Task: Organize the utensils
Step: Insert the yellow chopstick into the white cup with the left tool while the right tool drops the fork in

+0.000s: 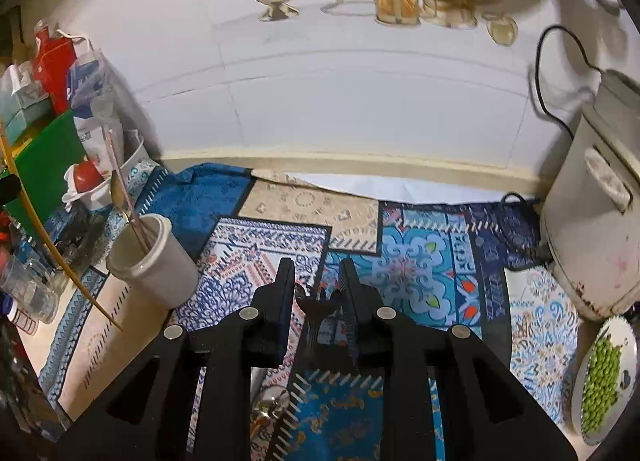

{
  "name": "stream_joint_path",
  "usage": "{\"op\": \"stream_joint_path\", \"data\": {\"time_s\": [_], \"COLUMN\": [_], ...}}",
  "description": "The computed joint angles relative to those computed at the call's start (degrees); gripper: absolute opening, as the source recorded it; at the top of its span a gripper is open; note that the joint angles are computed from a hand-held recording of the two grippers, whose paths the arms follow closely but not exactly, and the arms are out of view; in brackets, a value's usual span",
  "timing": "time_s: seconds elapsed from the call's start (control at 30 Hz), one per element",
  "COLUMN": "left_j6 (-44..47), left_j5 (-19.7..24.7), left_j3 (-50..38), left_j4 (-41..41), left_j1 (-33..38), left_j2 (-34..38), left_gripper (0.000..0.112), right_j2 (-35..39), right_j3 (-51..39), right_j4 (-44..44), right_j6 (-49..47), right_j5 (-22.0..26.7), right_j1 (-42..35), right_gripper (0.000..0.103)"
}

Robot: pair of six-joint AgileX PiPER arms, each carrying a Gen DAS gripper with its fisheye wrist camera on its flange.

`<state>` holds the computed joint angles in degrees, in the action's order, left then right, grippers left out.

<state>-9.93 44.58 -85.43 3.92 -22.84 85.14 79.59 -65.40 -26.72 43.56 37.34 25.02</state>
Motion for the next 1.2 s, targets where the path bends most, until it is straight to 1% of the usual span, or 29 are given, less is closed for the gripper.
{"op": "stream_joint_path", "data": {"time_s": [0.2,0.5,0.77,0.83,1.0,1.2], "left_j6": [0.59,1.83,2.22,1.13,-0.13,-1.83], "left_j5": [-0.1,-0.01,-0.65,-0.64,-1.0,-0.89], "left_j3": [-1.43,-5.81,-9.13,-9.74,-10.87,-12.35], "left_j4": [-0.42,-2.52,-3.01,-2.0,-1.51,-0.45], "left_j1": [1.59,4.85,6.68,6.71,7.05,6.82], "left_j2": [-0.05,1.59,3.99,4.79,6.7,9.02], "left_gripper": [0.004,0.004,0.004,0.004,0.004,0.004], "right_j2": [1.58,4.93,9.45,10.86,13.77,17.48], "right_j3": [-4.79,-14.44,-23.25,-25.63,-29.93,-32.58], "right_j4": [-0.74,0.54,4.87,6.44,9.14,12.68], "right_j6": [-1.43,-6.67,-13.09,-14.99,-18.76,-22.97], "right_j5": [1.15,1.61,0.73,0.52,0.19,0.21], "right_j1": [2.09,5.47,7.5,8.07,9.1,9.08], "right_gripper": [0.02,0.02,0.021,0.021,0.021,0.021]}}
